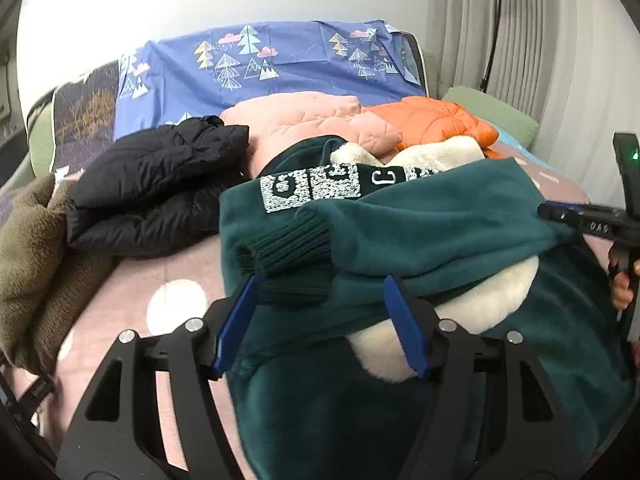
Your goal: Fold large clothes
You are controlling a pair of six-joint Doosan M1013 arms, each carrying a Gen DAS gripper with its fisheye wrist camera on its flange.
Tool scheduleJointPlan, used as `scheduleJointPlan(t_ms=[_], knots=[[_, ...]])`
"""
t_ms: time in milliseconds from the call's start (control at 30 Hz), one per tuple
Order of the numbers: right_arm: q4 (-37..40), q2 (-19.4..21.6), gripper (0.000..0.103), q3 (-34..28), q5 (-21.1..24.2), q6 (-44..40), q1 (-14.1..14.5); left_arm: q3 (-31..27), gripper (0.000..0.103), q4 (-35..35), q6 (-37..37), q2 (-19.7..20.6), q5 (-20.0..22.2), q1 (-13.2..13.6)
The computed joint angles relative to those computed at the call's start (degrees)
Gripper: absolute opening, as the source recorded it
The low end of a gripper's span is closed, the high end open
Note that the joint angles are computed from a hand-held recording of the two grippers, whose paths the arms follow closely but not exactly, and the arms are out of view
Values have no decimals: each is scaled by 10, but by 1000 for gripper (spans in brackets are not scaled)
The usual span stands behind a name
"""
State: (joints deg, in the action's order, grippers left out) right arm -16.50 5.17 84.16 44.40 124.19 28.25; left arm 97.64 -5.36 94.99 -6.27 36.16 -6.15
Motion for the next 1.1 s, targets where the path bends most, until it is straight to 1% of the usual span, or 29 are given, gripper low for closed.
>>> scheduleJointPlan(t_ms=[33,67,100,133,167,233,300,333,400,433,467,533,567,600,633,667,733,800,867,933,1000,1100], knots=[[6,3,28,-5,-1,-9,1,-6,64,23,-18,4,6,-7],[9,9,29,-14,6,-20,2,-9,58,47,-34,8,12,-13],[4,16,29,-25,21,-23,6,-16,55,86,-62,15,25,-23],[1,16,29,-27,27,-20,8,-20,50,107,-77,20,35,-29],[13,14,29,-24,22,-30,8,-20,47,113,-82,23,41,-31],[25,3,30,-10,21,-38,6,-15,47,122,-88,21,46,-30],[13,-12,30,12,17,-21,4,-4,47,139,-103,14,51,-24],[0,-31,31,35,10,4,0,2,47,133,-102,8,50,-17],[-5,-62,36,74,-5,38,-12,18,50,62,-56,-6,52,11],[-15,-86,39,102,-13,68,-20,25,57,13,-21,-13,58,28],[-19,-102,42,121,-13,87,-28,36,59,-21,6,-23,62,44],[-6,-122,42,145,-8,93,-41,50,60,-60,44,-34,71,58],[19,-135,42,161,-11,82,-51,57,61,-96,77,-39,82,69],[30,-140,43,169,-13,76,-55,62,61,-115,93,-43,87,73],[44,-146,47,177,-14,68,-58,68,64,-133,111,-47,95,77],[57,-152,52,184,-17,59,-60,73,66,-131,113,-51,99,74],[69,-156,55,192,-18,46,-58,81,67,-118,111,-58,104,63],[66,-157,55,196,-13,45,-52,86,67,-117,117,-61,112,58],[60,-160,58,199,-14,48,-47,93,71,-104,111,-67,111,48],[73,-164,60,204,-18,42,-48,99,73,-99,108,-72,110,46],[102,-171,60,215,-21,30,-52,106,73,-109,111,-77,114,49],[146,-186,60,233,-31,-2,-61,121,73,-155,137,-89,124,64]])
